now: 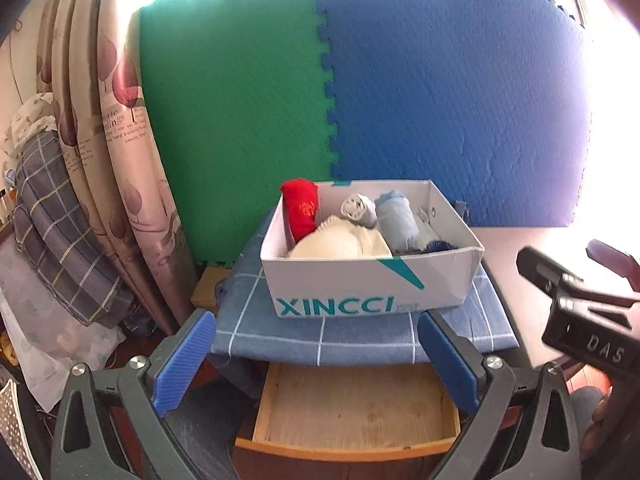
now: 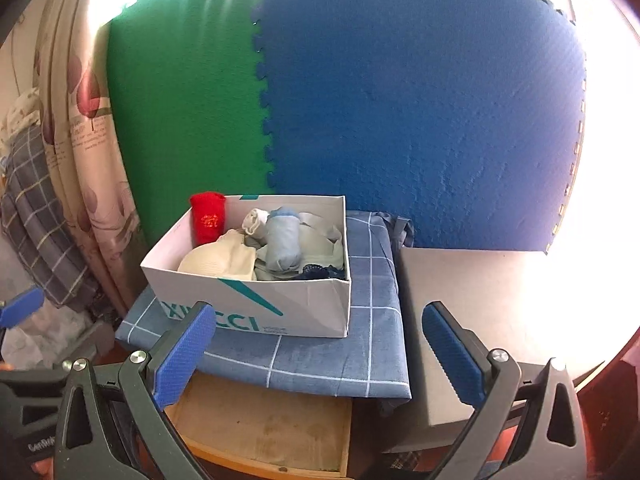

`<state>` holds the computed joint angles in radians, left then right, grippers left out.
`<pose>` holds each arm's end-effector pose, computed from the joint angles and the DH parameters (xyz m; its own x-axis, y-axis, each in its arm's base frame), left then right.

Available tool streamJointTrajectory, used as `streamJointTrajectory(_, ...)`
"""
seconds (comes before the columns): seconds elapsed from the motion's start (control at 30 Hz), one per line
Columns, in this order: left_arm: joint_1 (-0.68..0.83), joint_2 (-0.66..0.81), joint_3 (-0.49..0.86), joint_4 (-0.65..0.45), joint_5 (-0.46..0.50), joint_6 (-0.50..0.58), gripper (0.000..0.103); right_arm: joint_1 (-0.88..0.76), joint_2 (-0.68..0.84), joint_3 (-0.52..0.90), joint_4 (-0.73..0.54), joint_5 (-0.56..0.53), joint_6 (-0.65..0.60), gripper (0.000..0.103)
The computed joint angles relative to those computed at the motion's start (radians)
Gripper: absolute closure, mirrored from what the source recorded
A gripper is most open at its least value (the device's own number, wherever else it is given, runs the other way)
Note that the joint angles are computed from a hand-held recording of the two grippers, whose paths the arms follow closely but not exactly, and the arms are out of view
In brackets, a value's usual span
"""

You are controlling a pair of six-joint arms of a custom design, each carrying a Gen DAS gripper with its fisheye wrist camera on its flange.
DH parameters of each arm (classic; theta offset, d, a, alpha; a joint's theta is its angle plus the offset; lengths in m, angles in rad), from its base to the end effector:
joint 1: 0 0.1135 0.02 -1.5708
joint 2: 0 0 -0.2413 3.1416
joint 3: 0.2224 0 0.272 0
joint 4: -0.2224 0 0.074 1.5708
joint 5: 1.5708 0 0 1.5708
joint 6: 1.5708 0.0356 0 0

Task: Take underwear out of drawer

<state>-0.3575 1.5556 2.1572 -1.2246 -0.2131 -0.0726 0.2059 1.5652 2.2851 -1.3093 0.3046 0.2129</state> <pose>0.2738 -0.0942 0.4909 -0.5583 0.1329 -0.8189 0.1410 0.9879 0.0642 0.2648 0.0444 0.5148 -0.5215 0.0970 -0.8477 0.1629 0.9866 0.0127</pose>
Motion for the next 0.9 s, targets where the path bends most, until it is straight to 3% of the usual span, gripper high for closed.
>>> streamJointTrajectory(0.2, -0.022, -0.021, -0.032, -0.013, 0.004, -0.013, 0.0, -0.014, -0.037, -0.057, 0.013, 0.002, 0.004, 0.0)
streamJointTrajectory(0.43, -0.021, 0.043, 0.073, -0.105, 0.031, -0.042, 0.0, -0.023, -0.016, -0.015, -0.012, -0.005, 0.0, 0.0)
streamJointTrajectory(0.9, -0.029, 0.05, 0.091, -0.127, 0.0, -0.035, 0.0, -0.007, -0.017, -0.019, -0.015, -0.007, -0.004, 0.0)
